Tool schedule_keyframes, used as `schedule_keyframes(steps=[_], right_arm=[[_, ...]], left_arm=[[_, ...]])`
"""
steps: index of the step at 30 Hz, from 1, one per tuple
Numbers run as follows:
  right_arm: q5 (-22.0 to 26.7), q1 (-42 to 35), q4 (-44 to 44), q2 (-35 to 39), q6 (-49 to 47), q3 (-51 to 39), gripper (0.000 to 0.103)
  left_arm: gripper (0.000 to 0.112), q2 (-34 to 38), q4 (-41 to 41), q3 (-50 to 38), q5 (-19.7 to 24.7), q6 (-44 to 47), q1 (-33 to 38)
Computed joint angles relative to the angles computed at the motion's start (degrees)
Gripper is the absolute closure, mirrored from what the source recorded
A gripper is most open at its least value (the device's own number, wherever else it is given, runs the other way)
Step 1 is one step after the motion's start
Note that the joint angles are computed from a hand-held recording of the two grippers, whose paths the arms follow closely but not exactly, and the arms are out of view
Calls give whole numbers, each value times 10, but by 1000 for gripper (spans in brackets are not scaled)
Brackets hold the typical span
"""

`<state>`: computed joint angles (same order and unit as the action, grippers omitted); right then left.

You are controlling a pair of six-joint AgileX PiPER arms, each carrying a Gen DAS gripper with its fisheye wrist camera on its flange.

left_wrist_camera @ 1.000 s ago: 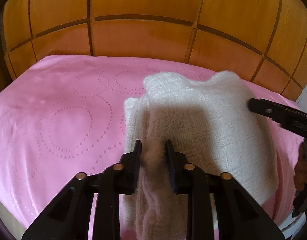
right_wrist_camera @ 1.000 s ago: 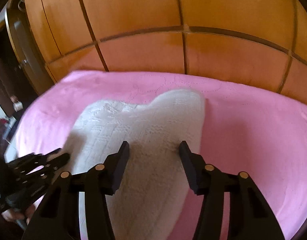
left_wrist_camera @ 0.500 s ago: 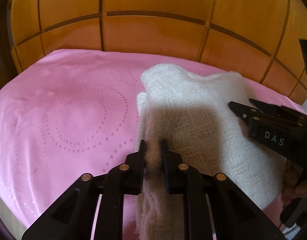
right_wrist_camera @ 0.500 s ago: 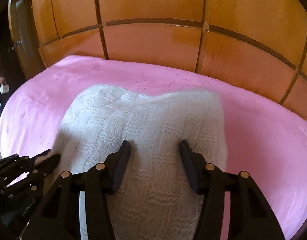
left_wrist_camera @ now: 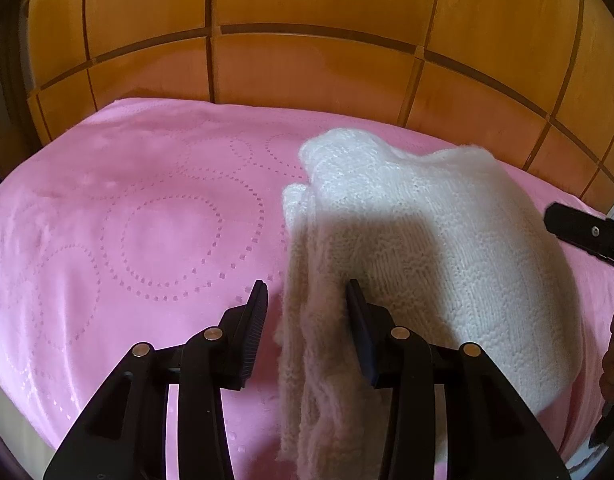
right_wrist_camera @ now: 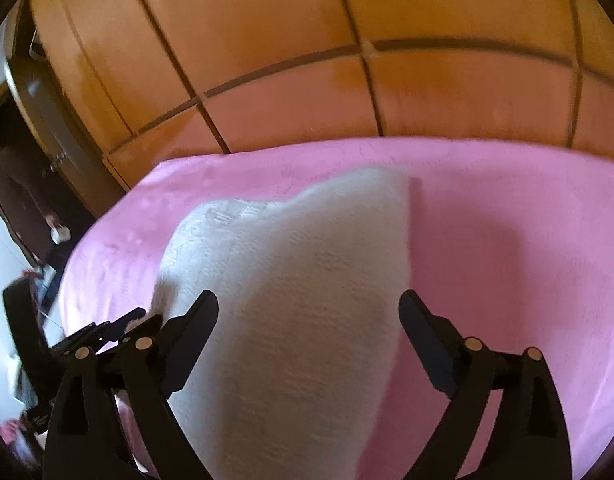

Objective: Fold small clothes

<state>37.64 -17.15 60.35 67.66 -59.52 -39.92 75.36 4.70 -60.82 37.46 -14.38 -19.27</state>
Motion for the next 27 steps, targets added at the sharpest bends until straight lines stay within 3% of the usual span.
schedule_keyframes(steps=[8, 13, 17, 21, 23, 27], right_arm=[[145, -104, 64, 104, -80, -25, 10], [202, -114, 68, 160, -104, -54, 10], [242, -109, 68, 214, -108, -86, 10], [255, -89, 77, 252, -103, -113, 10], [249, -74, 80, 259, -95, -121, 16], [233, -63, 81, 238, -91, -114, 44]], left_arm=[[73, 3, -109, 12, -23, 136, 42], [68, 15, -274, 20, -16, 307, 104], [67, 46, -453, 15, 44, 481, 184], [67, 81, -545, 6, 102, 557, 230], [68, 97, -582, 4, 128, 581, 248], [80, 119, -650, 8, 181, 613, 277]])
